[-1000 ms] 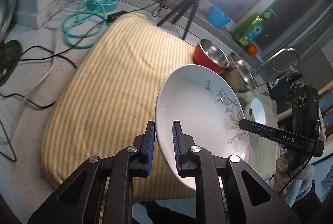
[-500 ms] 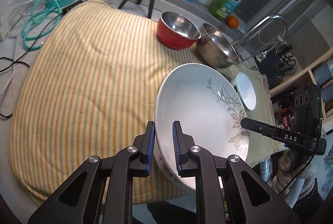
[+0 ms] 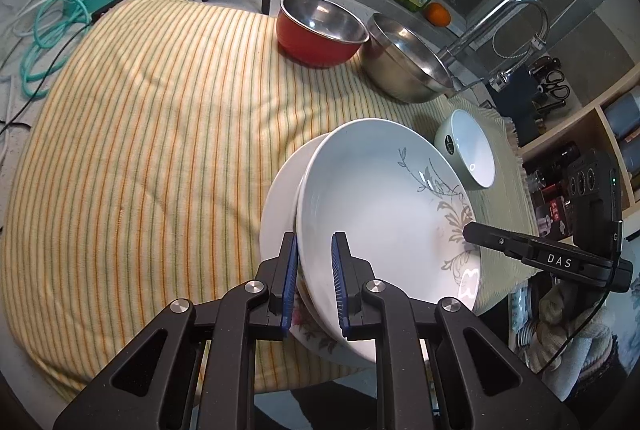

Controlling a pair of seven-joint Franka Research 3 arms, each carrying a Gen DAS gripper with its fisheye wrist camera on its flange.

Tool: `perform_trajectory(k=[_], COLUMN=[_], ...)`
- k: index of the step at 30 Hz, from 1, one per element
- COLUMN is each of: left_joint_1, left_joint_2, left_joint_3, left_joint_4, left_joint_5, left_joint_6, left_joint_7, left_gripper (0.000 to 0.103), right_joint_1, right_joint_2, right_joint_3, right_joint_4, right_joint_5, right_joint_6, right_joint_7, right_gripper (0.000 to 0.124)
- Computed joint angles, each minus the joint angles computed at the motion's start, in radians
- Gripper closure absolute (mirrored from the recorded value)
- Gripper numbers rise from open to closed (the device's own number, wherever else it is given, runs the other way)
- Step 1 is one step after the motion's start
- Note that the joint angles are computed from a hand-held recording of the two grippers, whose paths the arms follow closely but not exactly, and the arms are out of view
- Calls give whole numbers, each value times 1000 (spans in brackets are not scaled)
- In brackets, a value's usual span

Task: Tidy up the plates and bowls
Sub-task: 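Lower the grey-leaf plate onto the pink-rose plate, then open both grippers and move them toward the large steel bowl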

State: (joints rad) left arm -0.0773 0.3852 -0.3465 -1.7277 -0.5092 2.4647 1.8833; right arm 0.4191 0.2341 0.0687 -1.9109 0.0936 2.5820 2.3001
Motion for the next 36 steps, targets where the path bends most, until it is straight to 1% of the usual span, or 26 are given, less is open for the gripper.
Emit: perform_trajectory(k=[20, 24, 27, 31, 32, 33, 34, 35, 36], left_joint_1=[-13, -16, -18, -22, -22, -23, -21, -21, -21], left_joint_2=[18, 16, 18, 21, 20, 18, 15, 12, 8], left_joint_3=[0, 1, 2, 4, 4, 4, 2, 3, 6], left_joint_4=[10, 7, 9, 14, 13, 12, 9, 8, 6], left_joint_5=[54, 67, 76, 96, 97, 102, 99, 101, 105], left_joint_6=[0, 8, 7, 8, 13, 18, 28, 36, 41], left_joint_7=[-26, -34, -38, -45, -45, -45, -42, -44, -51], left_gripper=[88, 88, 88, 88, 88, 87, 85, 76, 69], right_joint_1=[13, 19, 19, 22, 22, 22, 24, 29, 32], right_joint_2=[23, 30, 33, 34, 33, 31, 28, 23, 16], right_joint_3=[-7, -9, -9, -12, -12, -11, -14, -19, -21], right_joint_4=[32, 43, 46, 45, 43, 39, 37, 34, 27], right_joint_5=[-45, -61, -61, -70, -71, -71, -79, -95, -108], right_joint_6=[-49, -54, -53, -46, -45, -37, -35, -29, -19], right_joint_7=[14, 20, 16, 20, 19, 17, 23, 32, 41], right_gripper=[111, 109, 103, 101, 98, 89, 73, 66, 57])
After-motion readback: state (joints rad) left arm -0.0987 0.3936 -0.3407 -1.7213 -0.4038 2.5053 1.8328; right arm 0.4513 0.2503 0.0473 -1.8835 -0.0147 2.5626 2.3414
